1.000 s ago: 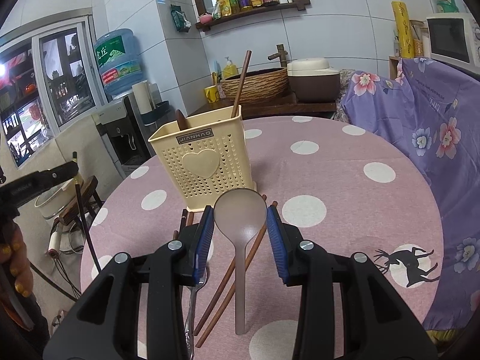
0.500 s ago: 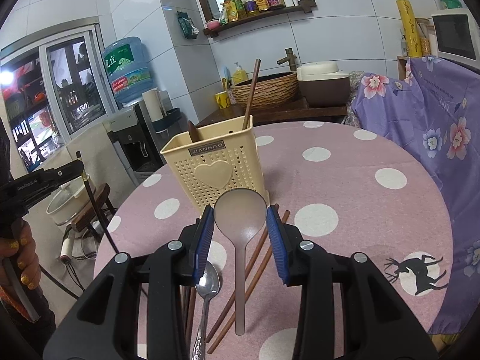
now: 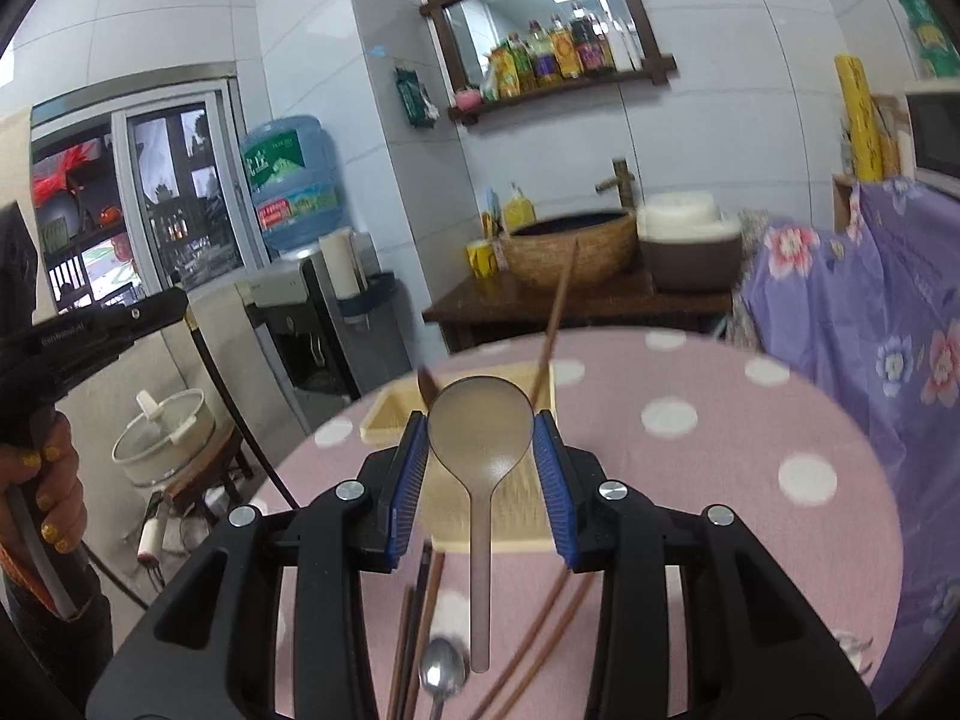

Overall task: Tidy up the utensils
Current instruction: 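Insert the clear spoon into the basket with right tool while left tool inserts the chopstick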

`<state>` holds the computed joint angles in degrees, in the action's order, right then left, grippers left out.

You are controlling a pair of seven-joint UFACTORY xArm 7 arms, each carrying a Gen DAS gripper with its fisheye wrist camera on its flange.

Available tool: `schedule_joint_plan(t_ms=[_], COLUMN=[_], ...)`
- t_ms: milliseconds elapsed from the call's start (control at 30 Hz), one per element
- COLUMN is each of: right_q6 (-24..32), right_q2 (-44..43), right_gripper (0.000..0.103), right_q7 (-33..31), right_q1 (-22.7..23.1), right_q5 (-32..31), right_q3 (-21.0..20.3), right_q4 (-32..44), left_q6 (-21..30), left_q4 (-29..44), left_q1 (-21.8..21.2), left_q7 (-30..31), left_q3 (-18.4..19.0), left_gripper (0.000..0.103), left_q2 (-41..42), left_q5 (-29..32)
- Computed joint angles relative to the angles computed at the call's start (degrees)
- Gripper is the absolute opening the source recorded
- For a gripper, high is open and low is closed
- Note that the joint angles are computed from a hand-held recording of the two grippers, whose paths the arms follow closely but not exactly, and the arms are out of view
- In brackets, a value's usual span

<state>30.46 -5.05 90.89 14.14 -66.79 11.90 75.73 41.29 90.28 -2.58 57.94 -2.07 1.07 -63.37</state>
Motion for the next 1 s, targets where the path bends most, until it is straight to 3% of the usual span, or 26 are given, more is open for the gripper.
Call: schedule_joint_plan(t_ms=[167,333,500,767,1000], right_q6=[1.17,4.91,5.85,6.36,6.2], right_q2=[7.61,15.2,17.81,18.95,18.63], right_gripper=[0.037,0.037,0.037,0.037,0.037], right_q7=[-6.8,-8.35,-4.19,-0.52,0.41], right_q1=[0.45,3.29,6.51,8.94,8.95], right_q5=[0.58,-0.6,-3.49,-5.75,-5.96], right_q3=[-2.51,-6.84,-11.15,-12.52,-11.87], right_q4=[14.92,25.21,24.25,18.56,15.49], left_q6=[-1.64,-9.63,-16.2,-14.74,-16.53], left_q4=[12.04,15.88,11.75,6.49,2.72], left_q1=[-0.92,-3.09,-4.64,-3.51,-3.17], left_q7=[-5.42,-8.05,-8.15,-11.46,-11.0], left_q3=[-2.37,-6.09,-8.49,-9.77,-10.23], left_gripper=[0.008,0.008,0.008,0.008,0.008], left_q2=[5.5,9.25,11.17,13.12,12.66], left_q5=[1.88,6.75,11.51,15.76,16.75])
